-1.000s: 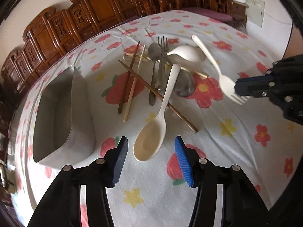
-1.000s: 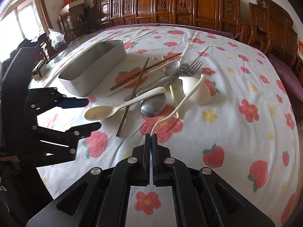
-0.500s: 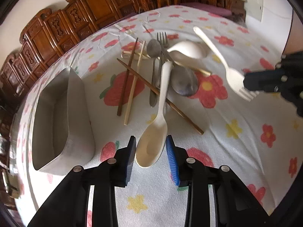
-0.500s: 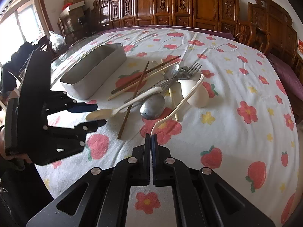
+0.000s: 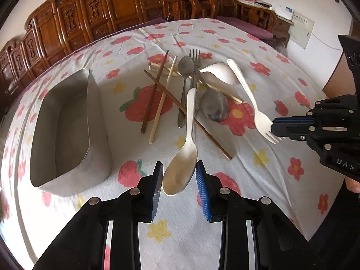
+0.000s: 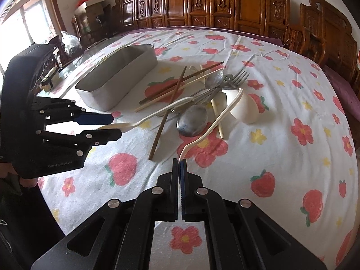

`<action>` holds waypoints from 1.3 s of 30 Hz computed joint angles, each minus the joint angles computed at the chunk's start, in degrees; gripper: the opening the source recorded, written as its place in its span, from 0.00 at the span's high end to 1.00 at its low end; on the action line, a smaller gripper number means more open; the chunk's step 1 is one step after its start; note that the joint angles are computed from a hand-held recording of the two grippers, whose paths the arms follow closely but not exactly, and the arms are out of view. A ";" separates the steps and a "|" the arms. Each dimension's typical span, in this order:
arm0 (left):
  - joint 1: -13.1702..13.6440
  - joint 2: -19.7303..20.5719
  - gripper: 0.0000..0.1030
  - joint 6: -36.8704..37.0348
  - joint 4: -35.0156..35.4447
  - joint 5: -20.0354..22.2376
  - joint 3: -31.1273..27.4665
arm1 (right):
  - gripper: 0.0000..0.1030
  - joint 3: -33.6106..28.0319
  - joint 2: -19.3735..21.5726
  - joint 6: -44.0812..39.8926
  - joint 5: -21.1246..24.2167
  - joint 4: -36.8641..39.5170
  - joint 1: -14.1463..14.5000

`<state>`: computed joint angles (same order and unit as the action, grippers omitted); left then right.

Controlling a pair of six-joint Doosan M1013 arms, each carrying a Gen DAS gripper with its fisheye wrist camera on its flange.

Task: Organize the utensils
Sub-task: 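Grasp the white plastic spoon with the left gripper while the right gripper holds the fork, then carry fork and spoon over the grey tray and open both grippers to drop them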

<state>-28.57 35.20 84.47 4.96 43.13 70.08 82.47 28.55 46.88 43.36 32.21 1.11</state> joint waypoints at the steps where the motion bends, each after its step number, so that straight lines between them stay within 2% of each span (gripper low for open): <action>1: 0.01 -0.27 0.73 -0.02 -0.37 -0.30 0.30 | 0.98 0.02 -0.04 -0.11 0.00 0.13 0.02; 2: 0.03 -0.53 0.73 -0.05 -0.61 -0.64 0.59 | 0.98 0.04 -0.10 -0.28 0.01 0.33 0.04; 3: 0.07 -0.81 0.88 -0.03 -0.80 -1.08 0.91 | 0.98 0.06 -0.15 -0.40 -0.01 0.43 0.06; 6: -0.06 -1.14 0.97 -0.03 0.10 -1.02 1.07 | 0.98 0.08 -0.24 -0.85 0.15 0.72 0.17; 13: 0.71 -0.82 0.98 -1.54 -0.67 -0.17 1.08 | 0.98 0.27 -0.40 -0.81 -0.05 0.57 0.26; 22: 1.26 -3.44 0.98 -1.34 -2.42 -4.59 2.33 | 0.98 0.28 -0.87 -1.85 0.20 1.44 0.50; 29: 2.47 -5.19 0.98 -0.65 -3.63 -7.58 2.72 | 0.98 -0.63 -1.31 -3.83 0.26 3.29 1.79; 39: 5.36 -5.68 0.98 -2.12 -5.22 -10.03 2.93 | 0.98 -6.00 0.80 -3.67 2.30 4.50 4.47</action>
<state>-23.21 29.52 82.35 -0.26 33.10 73.01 76.47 29.34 43.21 45.66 36.70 5.58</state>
